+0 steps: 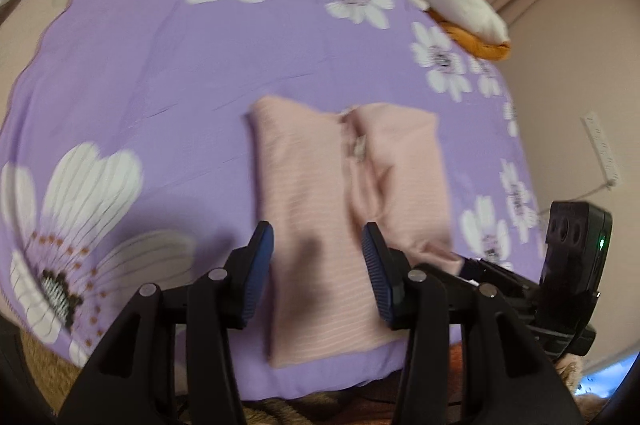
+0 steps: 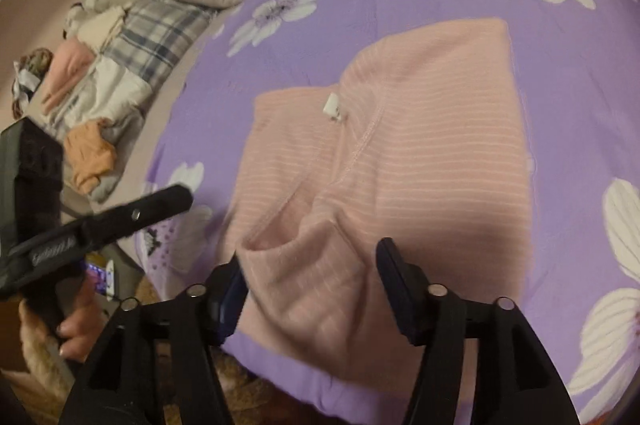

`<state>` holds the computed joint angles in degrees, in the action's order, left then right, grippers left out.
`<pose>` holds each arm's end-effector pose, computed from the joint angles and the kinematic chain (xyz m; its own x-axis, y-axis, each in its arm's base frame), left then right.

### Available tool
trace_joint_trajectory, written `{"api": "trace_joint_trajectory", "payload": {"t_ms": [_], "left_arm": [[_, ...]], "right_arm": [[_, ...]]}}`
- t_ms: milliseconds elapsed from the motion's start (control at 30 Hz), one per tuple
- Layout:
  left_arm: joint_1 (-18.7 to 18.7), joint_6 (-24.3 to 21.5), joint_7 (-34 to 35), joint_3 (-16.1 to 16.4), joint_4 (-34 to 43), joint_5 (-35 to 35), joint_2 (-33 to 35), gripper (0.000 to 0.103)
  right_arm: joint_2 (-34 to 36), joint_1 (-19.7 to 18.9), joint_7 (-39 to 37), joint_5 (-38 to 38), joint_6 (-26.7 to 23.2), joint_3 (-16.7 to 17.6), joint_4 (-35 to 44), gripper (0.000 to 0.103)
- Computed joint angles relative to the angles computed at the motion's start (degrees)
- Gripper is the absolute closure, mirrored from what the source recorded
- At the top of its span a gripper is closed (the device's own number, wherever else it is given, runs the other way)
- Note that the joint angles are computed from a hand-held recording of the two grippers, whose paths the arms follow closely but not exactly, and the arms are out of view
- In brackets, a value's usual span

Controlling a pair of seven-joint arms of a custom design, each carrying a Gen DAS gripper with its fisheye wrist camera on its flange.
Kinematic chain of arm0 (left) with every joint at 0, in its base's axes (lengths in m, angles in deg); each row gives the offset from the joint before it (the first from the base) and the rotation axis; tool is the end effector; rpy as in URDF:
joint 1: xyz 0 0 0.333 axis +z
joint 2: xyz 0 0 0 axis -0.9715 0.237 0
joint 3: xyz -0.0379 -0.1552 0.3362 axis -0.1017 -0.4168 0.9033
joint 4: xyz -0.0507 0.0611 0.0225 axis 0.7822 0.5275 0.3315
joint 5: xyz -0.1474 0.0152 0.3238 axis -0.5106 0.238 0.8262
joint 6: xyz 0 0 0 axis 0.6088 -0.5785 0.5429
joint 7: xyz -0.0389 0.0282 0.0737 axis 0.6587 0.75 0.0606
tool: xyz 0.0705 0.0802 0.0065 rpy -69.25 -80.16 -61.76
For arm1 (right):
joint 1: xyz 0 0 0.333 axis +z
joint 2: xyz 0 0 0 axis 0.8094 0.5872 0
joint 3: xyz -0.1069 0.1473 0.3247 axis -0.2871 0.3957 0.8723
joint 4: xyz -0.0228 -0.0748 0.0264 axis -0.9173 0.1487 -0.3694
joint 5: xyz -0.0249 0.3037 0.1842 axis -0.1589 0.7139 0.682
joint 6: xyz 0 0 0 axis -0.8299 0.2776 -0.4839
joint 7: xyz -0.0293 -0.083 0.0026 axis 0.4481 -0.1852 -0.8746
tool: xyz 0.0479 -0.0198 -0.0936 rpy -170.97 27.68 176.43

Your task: Fold small clothes

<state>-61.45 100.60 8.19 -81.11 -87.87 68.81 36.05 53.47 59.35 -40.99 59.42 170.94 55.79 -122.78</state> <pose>0.5366 -0.1349 0.4397 0.2771 -0.8209 0.4993 -0.7310 -0.5174 -0.4449 0.6532 0.1395 0.4271 0.5950 -0.6867 -0.4176 -0.7818 -0.3740 -0.4990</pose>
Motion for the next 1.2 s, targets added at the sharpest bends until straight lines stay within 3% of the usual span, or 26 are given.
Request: {"api": "trace_joint_trajectory", "payload": {"t_ms": [100,133,200,300,367,433,467,600,667,767,900,1100,1200], "left_arm": [[10.3,0.5,4.1,-11.7,3.3,0.8,4.6,0.046],[12.4,0.1,4.9,-14.3,4.7,2.0,6.6,0.045],[13.9,-2.4,6.0,-16.7,8.2,3.8,10.4,0.045],[12.8,-6.6,8.8,-17.3,14.1,4.0,16.5,0.044],[9.7,-10.9,9.7,-14.7,17.9,3.3,18.5,0.044],[2.8,-16.5,7.7,-7.4,22.1,3.8,19.0,0.044],[1.3,-17.5,7.7,-6.0,23.3,3.6,19.5,0.044],[-4.0,-15.3,7.3,-0.9,24.6,2.7,20.1,0.046],[-5.6,-14.8,7.4,0.7,25.1,1.4,20.3,0.071],[-3.7,-12.8,10.3,-1.8,23.9,-3.1,20.4,0.085],[-10.5,-11.2,8.2,6.1,20.9,-1.6,14.8,0.087],[-7.5,-6.8,10.2,3.9,14.6,-3.6,8.8,0.087],[-8.3,-5.8,8.7,5.9,11.6,-4.2,6.7,0.087]], "right_arm": [[-2.6,-1.3,-2.4,3.4,1.9,0.1,-2.7,0.035],[-3.1,-1.7,-3.0,4.6,2.0,0.0,-3.1,0.035],[-3.9,-2.5,-3.5,6.9,2.7,-0.5,-3.7,0.034],[-4.2,-2.5,-3.4,8.7,5.4,-1.3,-4.4,0.032],[-4.0,-1.9,-1.5,8.0,8.3,-2.0,-4.9,0.032],[-3.6,-2.0,0.6,6.7,9.3,-2.5,-5.1,0.032],[-3.4,-2.2,1.7,6.1,9.6,-2.7,-5.1,0.032],[-2.2,-3.0,5.4,4.0,9.6,-2.8,-4.5,0.032],[-1.7,-3.4,6.9,3.0,9.5,-2.8,-4.1,0.032],[-1.0,-3.8,8.9,1.5,9.0,-2.7,-3.7,0.032],[-1.1,-4.0,10.0,-0.1,8.5,-2.4,-3.6,0.032],[-1.0,-4.3,9.3,0.1,9.1,-1.8,-3.3,0.032],[-0.5,-4.1,8.9,-0.2,8.7,-1.5,-2.6,0.032]]}}
